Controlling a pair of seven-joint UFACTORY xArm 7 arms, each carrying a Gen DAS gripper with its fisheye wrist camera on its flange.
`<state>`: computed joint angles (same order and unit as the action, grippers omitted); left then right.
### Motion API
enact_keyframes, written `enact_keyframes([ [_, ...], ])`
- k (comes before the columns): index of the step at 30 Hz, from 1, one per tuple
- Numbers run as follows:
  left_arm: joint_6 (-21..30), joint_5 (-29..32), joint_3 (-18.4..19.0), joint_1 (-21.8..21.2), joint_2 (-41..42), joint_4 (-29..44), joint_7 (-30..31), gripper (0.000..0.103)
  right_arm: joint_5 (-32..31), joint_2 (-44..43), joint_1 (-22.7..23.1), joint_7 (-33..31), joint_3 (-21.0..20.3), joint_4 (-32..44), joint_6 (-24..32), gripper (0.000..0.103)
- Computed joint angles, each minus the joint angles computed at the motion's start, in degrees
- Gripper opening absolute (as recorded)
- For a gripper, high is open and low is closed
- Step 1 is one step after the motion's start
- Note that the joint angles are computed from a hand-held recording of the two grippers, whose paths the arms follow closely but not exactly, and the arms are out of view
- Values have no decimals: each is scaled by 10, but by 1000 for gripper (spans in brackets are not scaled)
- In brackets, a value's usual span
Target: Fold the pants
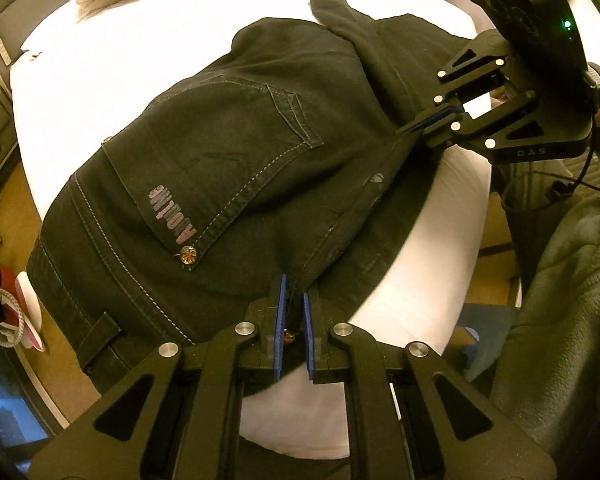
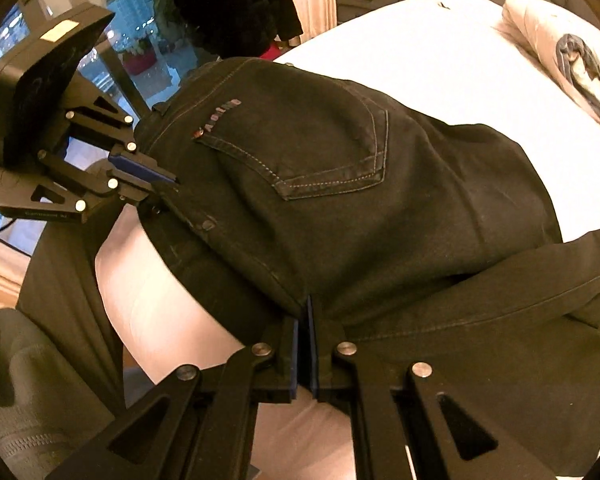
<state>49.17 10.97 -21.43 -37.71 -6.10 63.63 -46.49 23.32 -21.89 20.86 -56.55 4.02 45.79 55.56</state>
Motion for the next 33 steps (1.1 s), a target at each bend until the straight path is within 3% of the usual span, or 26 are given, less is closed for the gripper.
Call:
enact_keyframes([
  [2, -3, -1, -2, -3, -5, -8, -1, 7, -3, 5, 3, 4, 8, -1, -13, 5],
  [6, -12, -14, -5, -9, -37, -48, -4, 7, -10, -37, -12, -34, -22, -39, 9, 5],
  [21, -20, -2, -31, -4, -68, -81, -49, 9, -19, -74, -43, -74, -49, -56, 40, 6],
  [25, -27, 5, -33, -1, -76, -91, -65, 10, 0, -62, -45, -69, -50, -61, 33, 13],
  [27, -28, -4, -30, 0, -85, -94, -74, 11, 11, -67, -45, -73, -54, -62, 41, 22],
  [29, -20, -24, -26, -1, -93, -90, -73, 12, 20, -76, -45, -85, -65, -55, 67, 42],
  [31, -3, -41, -24, -3, -104, -81, -67, 12, 33, -82, -50, -87, -75, -44, 88, 43],
  [33, 32, -46, -28, -2, -112, -60, -60, 20, 47, -75, -58, -81, -83, -22, 112, 43],
])
